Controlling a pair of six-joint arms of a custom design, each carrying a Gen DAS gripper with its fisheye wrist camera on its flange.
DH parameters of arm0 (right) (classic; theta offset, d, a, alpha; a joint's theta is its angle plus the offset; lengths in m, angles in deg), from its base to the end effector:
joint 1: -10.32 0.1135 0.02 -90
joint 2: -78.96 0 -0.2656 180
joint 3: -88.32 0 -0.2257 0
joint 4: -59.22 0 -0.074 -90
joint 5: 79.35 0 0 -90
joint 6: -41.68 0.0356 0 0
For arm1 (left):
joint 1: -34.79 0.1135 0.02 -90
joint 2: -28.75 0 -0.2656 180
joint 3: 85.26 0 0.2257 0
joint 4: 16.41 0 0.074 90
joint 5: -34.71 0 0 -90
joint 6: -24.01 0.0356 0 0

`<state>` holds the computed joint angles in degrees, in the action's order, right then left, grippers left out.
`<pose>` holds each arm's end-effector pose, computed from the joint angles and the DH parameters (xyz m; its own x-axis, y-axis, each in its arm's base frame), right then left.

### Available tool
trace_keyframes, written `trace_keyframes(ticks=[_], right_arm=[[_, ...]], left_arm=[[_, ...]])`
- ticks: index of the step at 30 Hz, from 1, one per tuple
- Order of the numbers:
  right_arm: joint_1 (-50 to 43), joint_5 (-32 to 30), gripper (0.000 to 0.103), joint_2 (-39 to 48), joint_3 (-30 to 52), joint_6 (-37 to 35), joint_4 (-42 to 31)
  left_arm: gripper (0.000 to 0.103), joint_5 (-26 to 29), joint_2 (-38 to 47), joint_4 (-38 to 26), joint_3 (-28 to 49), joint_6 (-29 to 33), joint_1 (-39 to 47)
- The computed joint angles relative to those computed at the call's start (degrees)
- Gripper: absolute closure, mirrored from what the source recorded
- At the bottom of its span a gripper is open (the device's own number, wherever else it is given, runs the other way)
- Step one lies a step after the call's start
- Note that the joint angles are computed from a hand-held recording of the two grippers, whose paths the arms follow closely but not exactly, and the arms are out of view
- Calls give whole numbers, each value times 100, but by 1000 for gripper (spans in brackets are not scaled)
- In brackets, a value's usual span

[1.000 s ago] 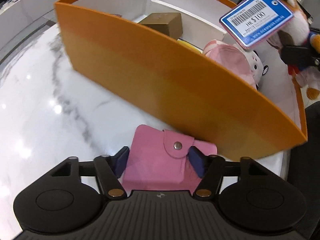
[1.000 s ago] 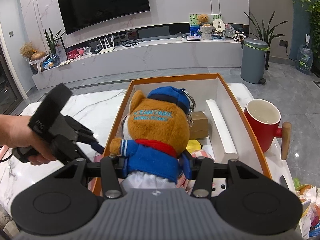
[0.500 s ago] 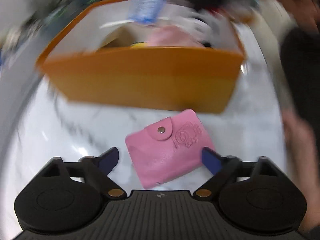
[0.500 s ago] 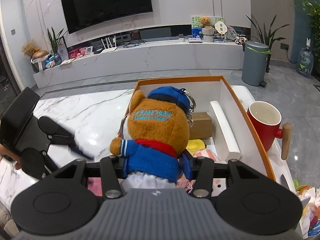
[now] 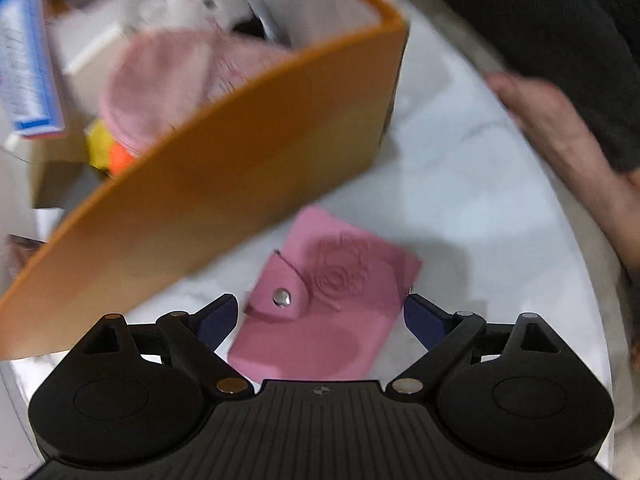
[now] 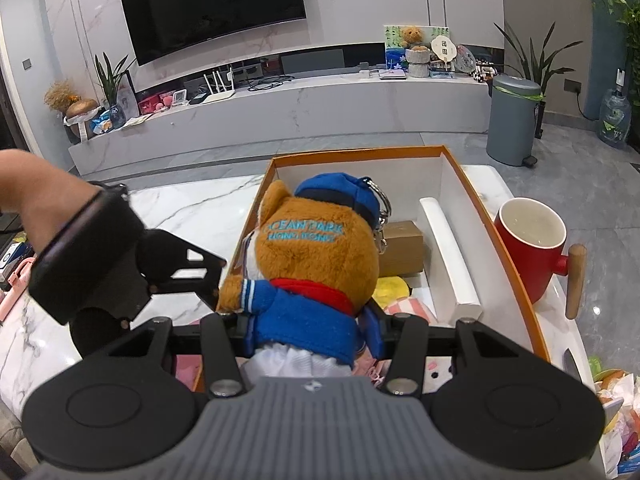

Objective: Organize objects
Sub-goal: 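Carry the plush bear over the box with the right tool while the left tool holds the wallet, then lower the pink wallet into the box with the left tool while the right tool lowers the bear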

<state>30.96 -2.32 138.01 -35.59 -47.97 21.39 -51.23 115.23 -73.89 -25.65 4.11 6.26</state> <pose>0.1760 0.0748 0.2586 -0.6144 -0.2251 -0.7562 -0.4988 0.8534 0.1512 0.1884 -0.1053 0.1676 0.1561 0.9827 -0.0998 0.9863 -0.1498 0.0686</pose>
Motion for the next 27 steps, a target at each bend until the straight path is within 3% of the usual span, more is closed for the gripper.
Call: trace_keyframes(ticks=[3,8,15,21,27], right_arm=[[-52,-31,52,109,17,-40,66],[-131,-72,52,182,-9,-53,131],[-73,2,52,118,-36,2,124],[46,146,52,-22,-16,1,-9],[120,266,52,-136,103,22,-172]], left_arm=[[0,-279,277,111,-73,78,-200],[0,276,220,219,-244,-213,2],[0,581,-515,638,-953,-1140,274],[0,635,-1290,204,-1221,-1289,424],[0,582,-1975,-435,-933,-1495,495]])
